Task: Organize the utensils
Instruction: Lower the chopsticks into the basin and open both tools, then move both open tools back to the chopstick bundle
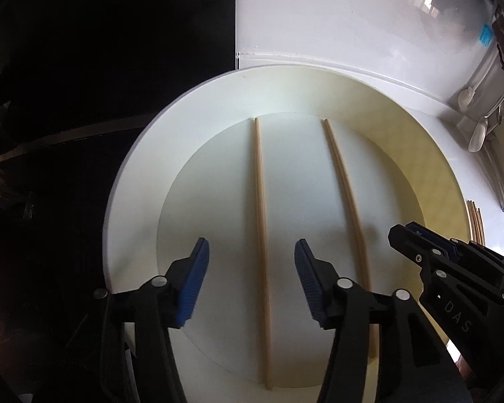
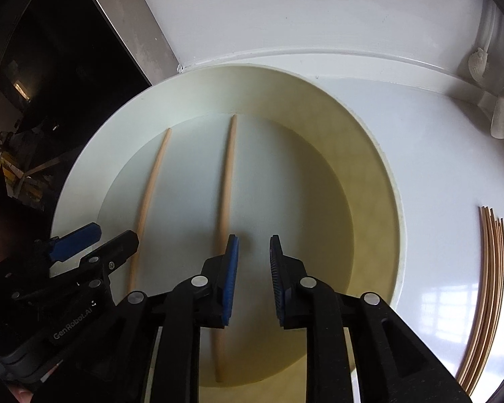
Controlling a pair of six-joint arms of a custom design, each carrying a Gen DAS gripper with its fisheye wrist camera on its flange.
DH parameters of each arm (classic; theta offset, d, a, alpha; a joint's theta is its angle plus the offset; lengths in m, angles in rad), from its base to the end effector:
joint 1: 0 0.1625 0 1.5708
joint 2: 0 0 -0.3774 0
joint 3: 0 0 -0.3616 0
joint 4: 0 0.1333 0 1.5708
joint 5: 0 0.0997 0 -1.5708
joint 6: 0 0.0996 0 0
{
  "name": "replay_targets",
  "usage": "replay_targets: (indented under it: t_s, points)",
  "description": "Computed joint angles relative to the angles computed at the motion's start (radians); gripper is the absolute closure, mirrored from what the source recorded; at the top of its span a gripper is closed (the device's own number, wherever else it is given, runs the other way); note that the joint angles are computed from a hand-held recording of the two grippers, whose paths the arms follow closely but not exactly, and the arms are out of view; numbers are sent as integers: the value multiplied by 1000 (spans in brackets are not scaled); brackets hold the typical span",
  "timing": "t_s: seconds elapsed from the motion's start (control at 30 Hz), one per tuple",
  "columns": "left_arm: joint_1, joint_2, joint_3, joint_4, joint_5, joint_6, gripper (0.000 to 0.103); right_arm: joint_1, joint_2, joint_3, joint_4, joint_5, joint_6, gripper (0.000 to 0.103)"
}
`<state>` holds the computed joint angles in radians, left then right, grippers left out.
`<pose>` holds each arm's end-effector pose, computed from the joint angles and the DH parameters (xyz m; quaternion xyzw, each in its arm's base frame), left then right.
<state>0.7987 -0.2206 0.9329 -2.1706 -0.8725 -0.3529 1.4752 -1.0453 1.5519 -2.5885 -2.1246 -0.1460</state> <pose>-0.3696 -0.6624 -0.0783 0.2140 0.9136 -0.1375 0.3171 0.0200 -0.6387 0.2884 -0.0456 -0.9321 0.2095 0.2919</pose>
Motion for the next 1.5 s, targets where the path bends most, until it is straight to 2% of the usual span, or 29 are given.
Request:
replay_targets:
  t_s: [0.07,0.13,0.2,0.4,0.6,0.83,0.93,1.07,1.2,1.37,1.5]
  points:
    - [-6,-21,29,-13,10,-6,48,4,-15,11,-10,2,-5,82]
    - [-12,-48,69,-37,16,-10,40,10,-37,31,-20,7,-6,70]
    - [-23,-78,121,-74,27,-10,33,17,-64,58,-34,10,-12,65]
    - [-62,-138,230,-158,52,9,22,38,-159,159,-91,18,-28,60]
    - [-105,-171,294,-197,49,-4,19,35,-283,255,-98,3,2,57]
    - [-175,-145,293,-194,12,-39,18,-19,-454,366,-105,25,-13,51]
    - [-221,-109,268,-189,7,-63,17,-60,-543,406,-100,31,-48,48]
    - [-283,-48,211,-164,-5,-129,15,-149,-673,437,-52,59,-125,47]
    - [-337,27,131,-113,-18,-200,13,-275,-786,450,-12,142,-234,41]
    - [-388,104,48,-12,-24,-322,13,-446,-853,432,52,270,-352,40]
    - [-407,151,-11,90,-26,-369,13,-543,-859,391,146,348,-362,36]
